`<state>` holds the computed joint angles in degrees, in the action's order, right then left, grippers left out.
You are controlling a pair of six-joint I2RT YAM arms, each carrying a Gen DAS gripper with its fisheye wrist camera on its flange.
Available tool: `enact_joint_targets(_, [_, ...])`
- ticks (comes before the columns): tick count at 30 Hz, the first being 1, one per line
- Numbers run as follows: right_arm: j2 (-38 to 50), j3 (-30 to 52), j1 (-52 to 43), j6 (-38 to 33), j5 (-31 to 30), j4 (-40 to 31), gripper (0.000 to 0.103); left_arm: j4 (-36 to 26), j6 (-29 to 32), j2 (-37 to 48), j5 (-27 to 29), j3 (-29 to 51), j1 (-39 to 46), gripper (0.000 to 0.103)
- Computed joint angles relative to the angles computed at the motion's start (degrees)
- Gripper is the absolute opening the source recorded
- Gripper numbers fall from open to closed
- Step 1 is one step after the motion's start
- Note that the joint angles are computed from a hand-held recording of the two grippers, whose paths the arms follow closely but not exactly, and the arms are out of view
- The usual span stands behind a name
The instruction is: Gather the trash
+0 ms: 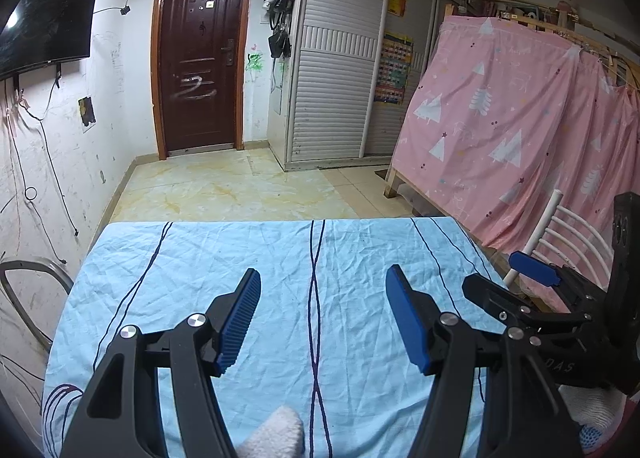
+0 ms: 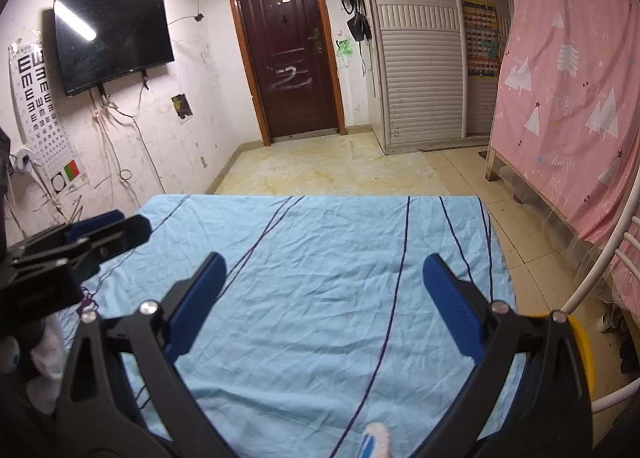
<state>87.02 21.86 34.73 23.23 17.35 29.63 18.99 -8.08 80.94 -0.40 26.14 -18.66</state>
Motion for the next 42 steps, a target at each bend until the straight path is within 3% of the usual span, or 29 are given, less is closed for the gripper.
enact_joint_targets(29, [1.9, 2.5, 0.7, -0.5, 0.4, -1.0, 0.095, 0.1, -0.9, 0.2, 0.6, -0.2, 2.3, 0.056])
enact_joint_targets(42, [3.8, 3.3, 1.0, -1.4, 0.0, -0.6, 0.095, 2.5, -2.3, -0.2, -1.9, -1.5, 3.5, 0.056])
